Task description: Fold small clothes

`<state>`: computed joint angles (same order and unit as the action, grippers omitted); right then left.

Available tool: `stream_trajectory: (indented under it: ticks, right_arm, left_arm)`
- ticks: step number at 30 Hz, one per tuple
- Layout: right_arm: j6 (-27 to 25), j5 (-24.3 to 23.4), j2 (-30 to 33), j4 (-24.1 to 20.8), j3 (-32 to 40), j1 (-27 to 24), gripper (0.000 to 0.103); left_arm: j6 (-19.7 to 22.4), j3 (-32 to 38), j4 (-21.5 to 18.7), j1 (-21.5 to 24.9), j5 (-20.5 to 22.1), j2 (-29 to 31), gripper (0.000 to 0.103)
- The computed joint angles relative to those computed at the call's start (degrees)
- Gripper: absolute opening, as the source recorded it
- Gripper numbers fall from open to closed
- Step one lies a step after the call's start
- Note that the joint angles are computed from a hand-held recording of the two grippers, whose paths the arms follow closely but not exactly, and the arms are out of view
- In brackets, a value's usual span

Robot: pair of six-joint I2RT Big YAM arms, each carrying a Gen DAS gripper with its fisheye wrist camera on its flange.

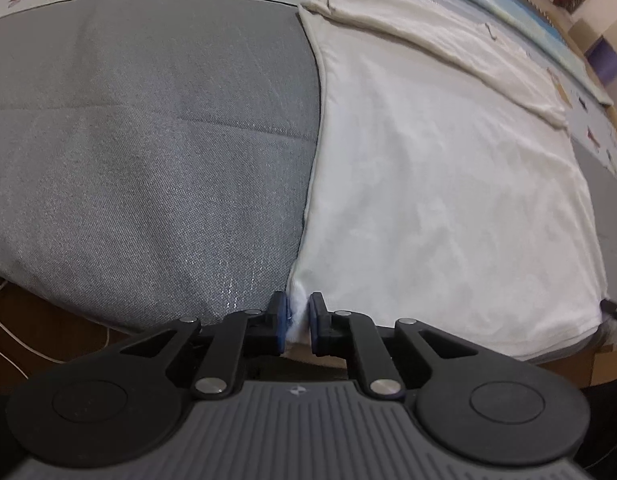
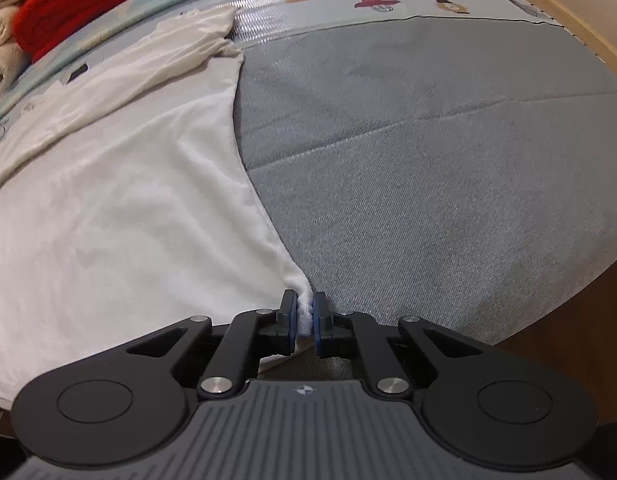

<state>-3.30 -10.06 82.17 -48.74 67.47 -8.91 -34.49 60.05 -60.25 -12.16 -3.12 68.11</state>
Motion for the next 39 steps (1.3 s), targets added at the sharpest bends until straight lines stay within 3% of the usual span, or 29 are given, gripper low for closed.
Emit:
stream_trajectory:
  ticks: [11, 15, 19, 22, 28, 39]
  right_arm:
    - [0.90, 0.63, 0.23, -0.10, 0.11, 0.16, 0.014]
    - [0.34, 1.18, 0.04, 0.17, -0.15, 0.41, 0.014]
    - [-0.88, 1.66, -0.22, 0.49, -0.41, 0.69, 0.013]
    - [-0.23, 1.06, -0.74, 1.28, -0.81, 0.46, 0.008]
    - [0.60, -0.62, -0.14, -0.44, -0.07, -0.06, 0.012]
    - [-0.60, 0.46, -0.31, -0.34, -0.28, 0.47, 0.012]
  left_arm:
    - [-0.71, -0.16, 0.33, -0.06, -1.12, 0.31, 0.021]
    - [0.05, -0.22, 0.52, -0.36, -1.70, 0.34, 0.021]
    - [0.60, -0.55, 1.45, -0.75, -1.58, -0.02, 0.010]
    - [-0.16, -0.96, 2.02, -0.77, -1.96, -0.84, 0.010]
    - [0.02, -0.67, 1.24, -0.70, -1.74, -0.45, 0.011]
    - [0.15, -0.81, 1.27, -1.29, -2.59, -0.34, 0.015]
